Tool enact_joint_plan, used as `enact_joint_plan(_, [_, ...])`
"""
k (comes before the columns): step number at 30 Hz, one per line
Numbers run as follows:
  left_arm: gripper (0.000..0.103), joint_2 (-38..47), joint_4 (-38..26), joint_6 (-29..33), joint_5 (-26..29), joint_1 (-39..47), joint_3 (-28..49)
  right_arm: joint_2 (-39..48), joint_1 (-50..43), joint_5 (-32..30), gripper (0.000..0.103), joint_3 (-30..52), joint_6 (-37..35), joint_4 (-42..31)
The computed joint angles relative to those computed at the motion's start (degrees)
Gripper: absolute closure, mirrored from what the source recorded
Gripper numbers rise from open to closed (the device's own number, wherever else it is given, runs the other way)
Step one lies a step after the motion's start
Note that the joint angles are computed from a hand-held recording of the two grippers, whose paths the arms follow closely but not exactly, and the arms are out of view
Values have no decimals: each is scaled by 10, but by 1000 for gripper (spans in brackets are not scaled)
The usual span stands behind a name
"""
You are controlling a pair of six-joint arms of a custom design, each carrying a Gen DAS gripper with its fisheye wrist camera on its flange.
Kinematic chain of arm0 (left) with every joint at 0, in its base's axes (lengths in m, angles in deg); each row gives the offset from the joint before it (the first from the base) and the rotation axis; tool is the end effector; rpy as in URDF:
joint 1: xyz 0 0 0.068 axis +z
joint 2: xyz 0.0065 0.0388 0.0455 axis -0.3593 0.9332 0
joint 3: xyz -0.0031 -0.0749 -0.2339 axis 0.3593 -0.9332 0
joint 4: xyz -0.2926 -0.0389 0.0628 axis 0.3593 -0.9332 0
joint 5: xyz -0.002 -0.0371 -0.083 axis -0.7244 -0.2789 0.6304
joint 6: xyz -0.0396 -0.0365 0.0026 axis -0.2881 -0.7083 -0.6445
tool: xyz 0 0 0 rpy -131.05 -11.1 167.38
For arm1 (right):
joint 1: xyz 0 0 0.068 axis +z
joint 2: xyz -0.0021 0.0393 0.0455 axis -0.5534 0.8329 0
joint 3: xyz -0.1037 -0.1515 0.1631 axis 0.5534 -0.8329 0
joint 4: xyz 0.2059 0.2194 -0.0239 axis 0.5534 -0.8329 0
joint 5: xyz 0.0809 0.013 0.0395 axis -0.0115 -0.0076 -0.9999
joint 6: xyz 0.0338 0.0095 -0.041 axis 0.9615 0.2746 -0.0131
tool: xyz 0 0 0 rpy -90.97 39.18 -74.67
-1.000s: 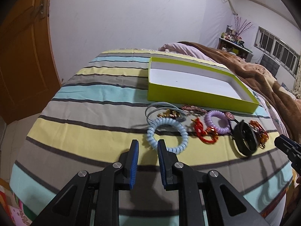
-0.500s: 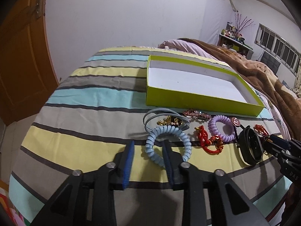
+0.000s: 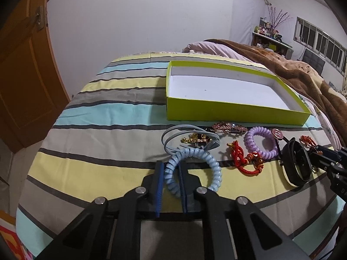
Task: Organize jewelry
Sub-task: 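Carry both bracelets into the green box and open both tools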
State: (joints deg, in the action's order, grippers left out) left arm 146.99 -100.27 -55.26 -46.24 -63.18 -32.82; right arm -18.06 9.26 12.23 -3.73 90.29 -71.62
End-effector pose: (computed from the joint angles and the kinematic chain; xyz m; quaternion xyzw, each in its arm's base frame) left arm 0.2098 -0.1794 0.1818 0.1875 0.9134 -0.0751 0.3533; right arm 0.1241 0.0909 0.1761 0.0454 0.9305 -0.0110 0.3633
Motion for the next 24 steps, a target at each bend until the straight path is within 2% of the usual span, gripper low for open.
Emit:
enact_joint_plan(6, [94,-45,-7,1,26,6,-28,-41,40,17,79,-5,52,-32])
enact_joint_plan(13, [94,-137,-34,-11,55,7,-77,-84,107,51,79,-4,134,-83])
enact_joint_plan(18, [94,-198,-68,-17,51,-7,-89,-91,162,90,79,12,192,-123])
enact_joint_plan(24, [94,-225,-84,-12,44,-21,-73,-77,190,120,79,38,213,-142])
